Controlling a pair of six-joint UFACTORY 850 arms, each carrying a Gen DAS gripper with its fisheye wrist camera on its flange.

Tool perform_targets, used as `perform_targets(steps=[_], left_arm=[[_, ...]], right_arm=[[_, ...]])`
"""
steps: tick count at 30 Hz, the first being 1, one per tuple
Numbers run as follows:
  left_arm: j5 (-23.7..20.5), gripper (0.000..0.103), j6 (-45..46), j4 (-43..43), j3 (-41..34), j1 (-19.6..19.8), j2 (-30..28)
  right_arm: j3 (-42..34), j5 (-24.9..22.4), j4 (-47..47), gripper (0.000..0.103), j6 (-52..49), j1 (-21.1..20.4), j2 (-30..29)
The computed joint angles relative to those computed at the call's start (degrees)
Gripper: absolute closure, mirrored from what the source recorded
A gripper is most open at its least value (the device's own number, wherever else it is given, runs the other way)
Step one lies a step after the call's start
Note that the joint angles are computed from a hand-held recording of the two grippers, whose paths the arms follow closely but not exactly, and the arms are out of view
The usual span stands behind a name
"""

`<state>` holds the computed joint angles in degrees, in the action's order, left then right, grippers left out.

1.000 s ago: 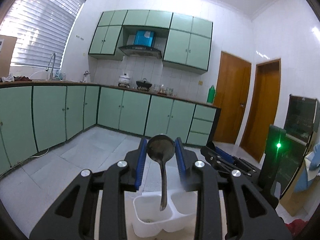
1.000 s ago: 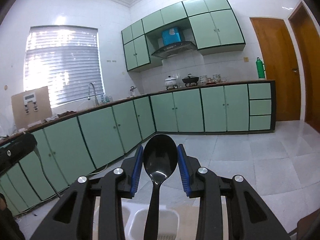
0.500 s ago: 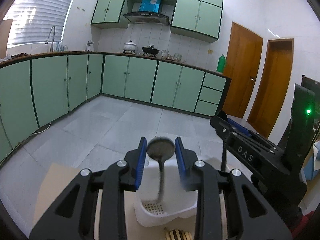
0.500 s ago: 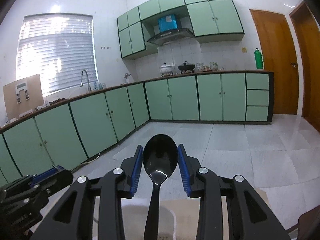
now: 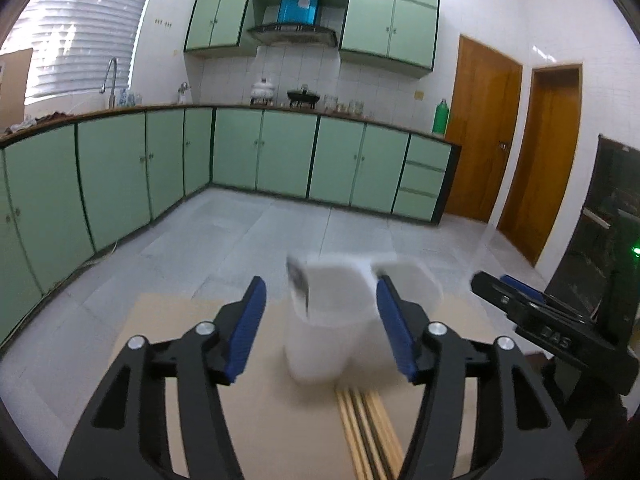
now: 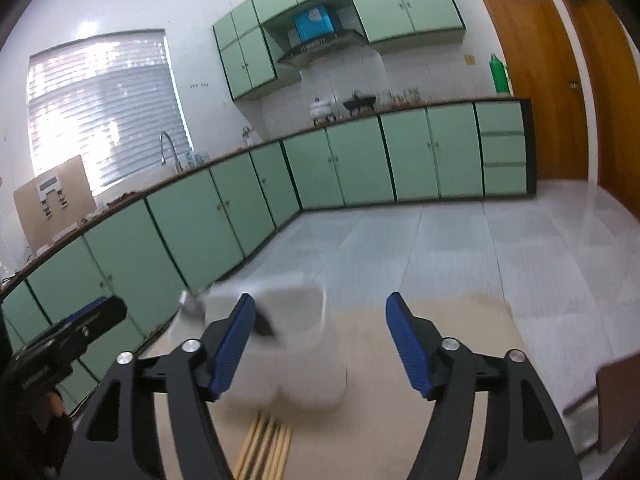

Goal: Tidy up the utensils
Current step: 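Move both open tools back down toward the chopsticks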

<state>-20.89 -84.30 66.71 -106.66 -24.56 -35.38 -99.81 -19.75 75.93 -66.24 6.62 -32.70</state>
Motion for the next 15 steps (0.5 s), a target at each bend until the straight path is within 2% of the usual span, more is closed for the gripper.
perform_targets(steps=[4,8,11,15], left_arm=[[-0.9,0.037,3.0,-5.5,9.8,-1.8,5.5],[-3.3,0.033,8.3,-13.3,17.8,-3.5,9.1],[-3.8,0.032,11.9,-19.9,22.2,-4.2,11.0],[-5.3,0.03,15.4,-24.5,25.8,-4.9,12.6]], right_arm=[[13.0,1.1,-2.7,0.032,-0.7,0.1,7.9],[22.6,1.3,-12.7,0.032,7.5,0.7,13.8],[27.8,1.2,-18.5,0.032,11.2,1.6,16.9],[31.6,0.4,-25.3,0.035,16.2,3.1,19.3]])
